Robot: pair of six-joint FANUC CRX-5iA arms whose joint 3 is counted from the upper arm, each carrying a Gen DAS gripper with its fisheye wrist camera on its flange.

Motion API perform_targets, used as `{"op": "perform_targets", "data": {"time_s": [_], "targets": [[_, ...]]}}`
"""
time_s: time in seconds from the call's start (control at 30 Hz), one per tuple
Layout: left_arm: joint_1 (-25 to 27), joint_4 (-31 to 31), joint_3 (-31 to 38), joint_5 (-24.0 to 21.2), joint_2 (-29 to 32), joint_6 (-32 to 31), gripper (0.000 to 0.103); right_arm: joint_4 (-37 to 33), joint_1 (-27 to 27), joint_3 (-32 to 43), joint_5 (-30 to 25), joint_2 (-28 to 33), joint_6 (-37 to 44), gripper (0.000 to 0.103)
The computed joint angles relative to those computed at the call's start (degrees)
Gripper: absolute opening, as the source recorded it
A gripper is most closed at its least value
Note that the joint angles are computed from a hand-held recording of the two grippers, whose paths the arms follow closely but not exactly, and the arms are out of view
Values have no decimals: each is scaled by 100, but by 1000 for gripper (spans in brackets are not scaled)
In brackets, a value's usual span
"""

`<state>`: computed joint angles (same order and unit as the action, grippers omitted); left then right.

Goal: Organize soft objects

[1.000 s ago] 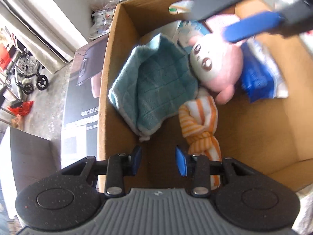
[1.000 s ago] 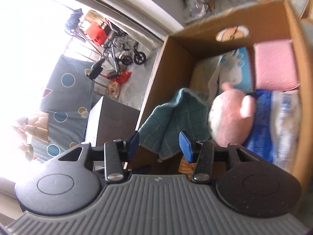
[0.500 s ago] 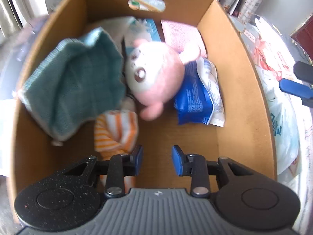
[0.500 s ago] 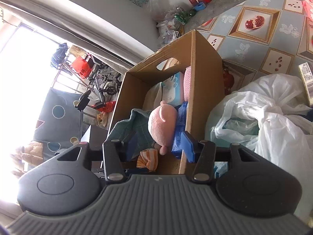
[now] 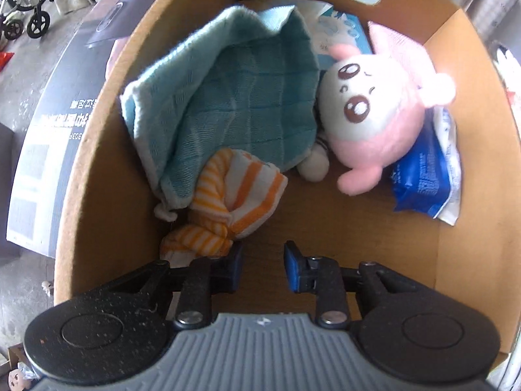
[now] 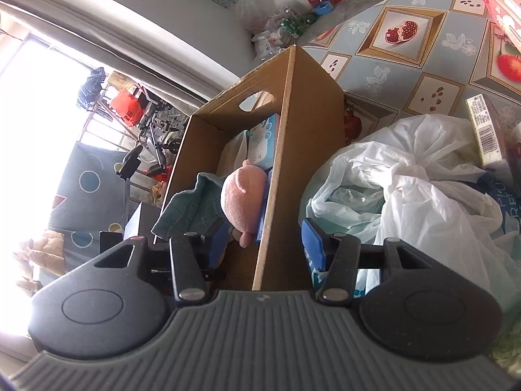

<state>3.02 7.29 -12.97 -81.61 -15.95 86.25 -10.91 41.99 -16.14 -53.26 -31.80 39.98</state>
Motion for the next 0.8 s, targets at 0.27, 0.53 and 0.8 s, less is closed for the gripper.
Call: {"op": "perform_targets", "data": {"time_s": [0.27,0.53,0.8], "targets": [[-175,-22,-18,573,-909,-179,55,600,-43,-125,-227,-599,-34,61],[-1801,-578,-41,1976,-1560,690,59,2022,-122,-409,-909,-1230,-466,66],[-3956,-1642,576,2710,-576,1578,58,1387,-1184,-465,-1354,-1193,463,66]]}}
